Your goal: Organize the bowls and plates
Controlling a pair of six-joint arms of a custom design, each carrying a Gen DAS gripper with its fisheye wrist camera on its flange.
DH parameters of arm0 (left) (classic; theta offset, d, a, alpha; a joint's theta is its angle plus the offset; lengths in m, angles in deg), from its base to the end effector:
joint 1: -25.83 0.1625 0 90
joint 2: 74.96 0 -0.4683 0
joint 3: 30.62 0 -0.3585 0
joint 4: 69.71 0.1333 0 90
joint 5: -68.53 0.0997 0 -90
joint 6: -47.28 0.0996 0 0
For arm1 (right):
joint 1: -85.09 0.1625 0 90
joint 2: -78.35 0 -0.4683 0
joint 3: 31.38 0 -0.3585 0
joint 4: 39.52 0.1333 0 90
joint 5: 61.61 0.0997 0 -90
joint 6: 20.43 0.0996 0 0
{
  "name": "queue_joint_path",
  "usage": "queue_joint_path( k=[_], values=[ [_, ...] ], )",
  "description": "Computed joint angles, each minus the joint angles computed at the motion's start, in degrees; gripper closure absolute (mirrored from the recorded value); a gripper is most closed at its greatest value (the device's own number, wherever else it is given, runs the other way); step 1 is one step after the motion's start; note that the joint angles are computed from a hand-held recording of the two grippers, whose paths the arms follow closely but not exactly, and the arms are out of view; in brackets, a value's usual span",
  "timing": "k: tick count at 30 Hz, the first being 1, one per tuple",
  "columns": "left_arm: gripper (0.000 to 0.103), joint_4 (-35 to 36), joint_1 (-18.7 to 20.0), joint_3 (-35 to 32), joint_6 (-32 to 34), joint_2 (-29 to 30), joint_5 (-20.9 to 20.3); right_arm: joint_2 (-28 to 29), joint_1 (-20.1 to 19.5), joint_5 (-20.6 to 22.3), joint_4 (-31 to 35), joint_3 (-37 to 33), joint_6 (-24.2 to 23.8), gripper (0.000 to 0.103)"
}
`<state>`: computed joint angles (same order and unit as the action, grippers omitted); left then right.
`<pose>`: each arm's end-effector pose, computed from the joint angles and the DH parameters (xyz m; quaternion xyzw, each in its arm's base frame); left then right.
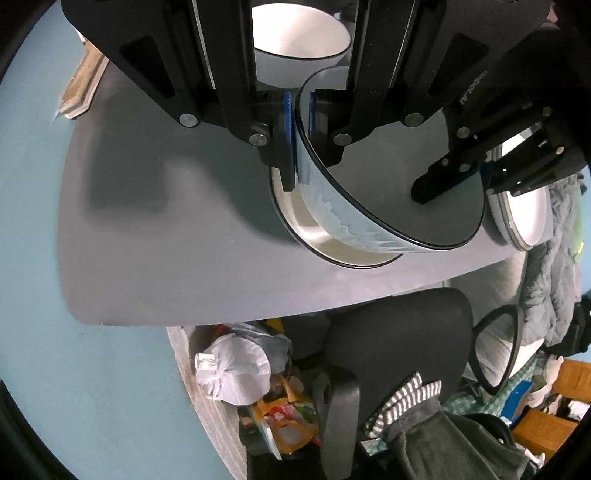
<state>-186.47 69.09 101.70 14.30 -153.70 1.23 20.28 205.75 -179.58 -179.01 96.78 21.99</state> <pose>-0.1385 -0.3662 0.2063 0.1596 0.9414 0.0518 0.2927 0.2948 -0.3276 0.1055 -0.0548 -0.9541 0.0022 0.2943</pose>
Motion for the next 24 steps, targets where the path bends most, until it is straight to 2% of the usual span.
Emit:
queue_joint_path(
  k=[5, 12, 17, 21, 24],
  values=[
    [0.092, 0.7, 0.3, 0.0, -0.7, 0.6, 0.4, -0.9, -0.1, -1.0, 1.8, -0.5, 0.5, 0.088],
    [0.075, 1.2, 0.0, 0.3, -1.3, 0.4, 1.5, -1.9, -0.5, -1.2, 2.4, 0.0, 1.1, 0.085],
    [0.062, 1.5, -1.0, 0.5, -1.9, -0.8, 2.2, -2.1, 0.5, -3.1, 3.3, -0.1, 1.7, 0.07],
    [0.051, 2.0, -1.9, 0.6, -2.5, -2.0, 2.6, -2.5, 1.8, -4.2, 2.8, 0.1, 2.1, 0.054],
    [0.047, 2.7, -2.7, 0.6, -3.2, -3.3, 2.5, -2.9, 3.2, -5.5, 3.4, -0.1, 2.6, 0.049]
  ],
)
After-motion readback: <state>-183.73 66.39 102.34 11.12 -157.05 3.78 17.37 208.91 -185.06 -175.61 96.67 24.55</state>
